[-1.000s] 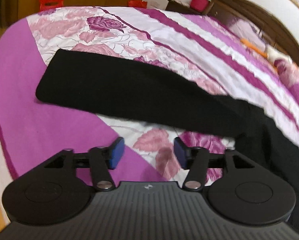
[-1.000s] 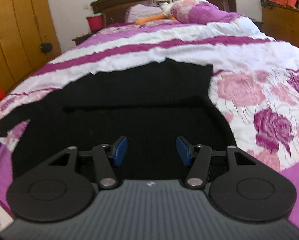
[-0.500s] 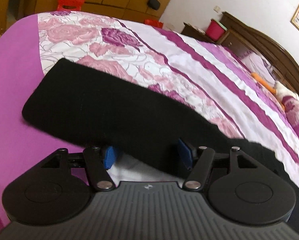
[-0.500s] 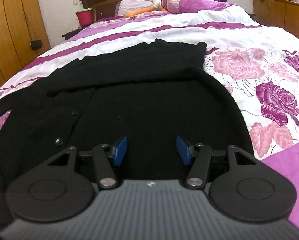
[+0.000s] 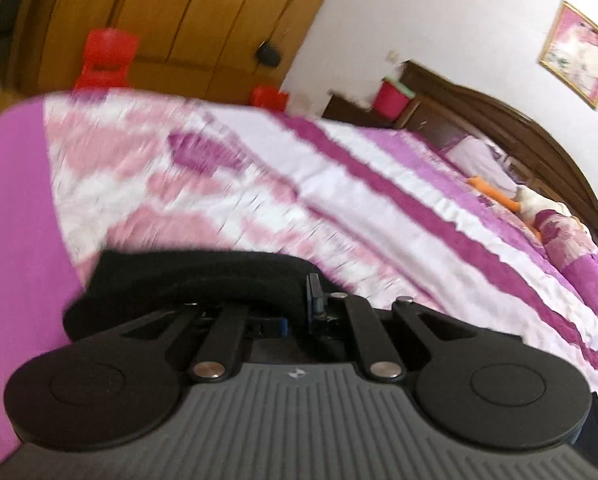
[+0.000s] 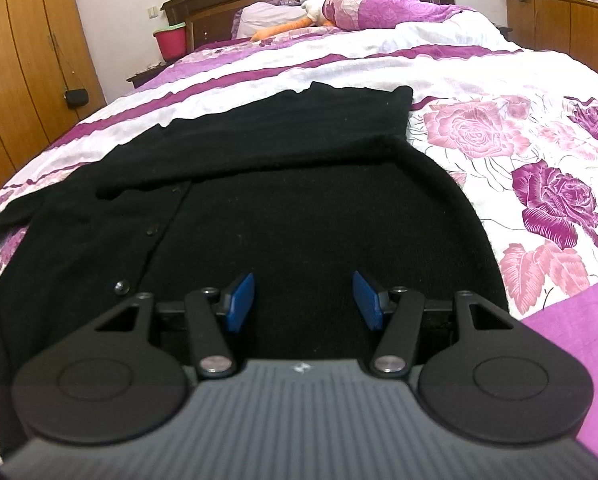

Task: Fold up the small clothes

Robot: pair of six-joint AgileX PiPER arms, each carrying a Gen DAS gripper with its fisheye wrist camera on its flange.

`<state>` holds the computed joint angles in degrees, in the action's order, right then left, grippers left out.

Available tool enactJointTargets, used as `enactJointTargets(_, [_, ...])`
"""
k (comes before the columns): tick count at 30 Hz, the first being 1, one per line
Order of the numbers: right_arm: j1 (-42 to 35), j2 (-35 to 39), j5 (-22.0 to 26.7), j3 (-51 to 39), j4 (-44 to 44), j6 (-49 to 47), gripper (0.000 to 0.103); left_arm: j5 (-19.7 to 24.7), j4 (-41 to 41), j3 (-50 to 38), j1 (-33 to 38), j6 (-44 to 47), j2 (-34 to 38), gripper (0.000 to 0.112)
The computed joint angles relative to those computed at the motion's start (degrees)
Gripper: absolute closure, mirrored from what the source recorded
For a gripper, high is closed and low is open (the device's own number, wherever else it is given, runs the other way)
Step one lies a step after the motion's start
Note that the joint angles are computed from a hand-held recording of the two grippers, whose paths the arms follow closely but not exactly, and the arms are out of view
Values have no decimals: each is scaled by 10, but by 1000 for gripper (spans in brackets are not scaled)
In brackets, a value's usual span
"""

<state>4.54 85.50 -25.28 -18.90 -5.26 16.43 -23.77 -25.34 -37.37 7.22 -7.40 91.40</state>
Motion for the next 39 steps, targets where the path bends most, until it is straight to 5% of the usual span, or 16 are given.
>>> enactJointTargets(12, [-35, -12, -9, 4, -105, 104, 46, 19, -95, -119, -190, 171, -29, 104])
enactJointTargets(27, [-99, -4, -45, 8, -199, 175, 46, 57, -318, -389, -402, 400, 217, 104])
enactJointTargets(39, [-112, 21, -76, 11, -212, 171, 47, 115, -670, -529, -422, 787, 376, 102])
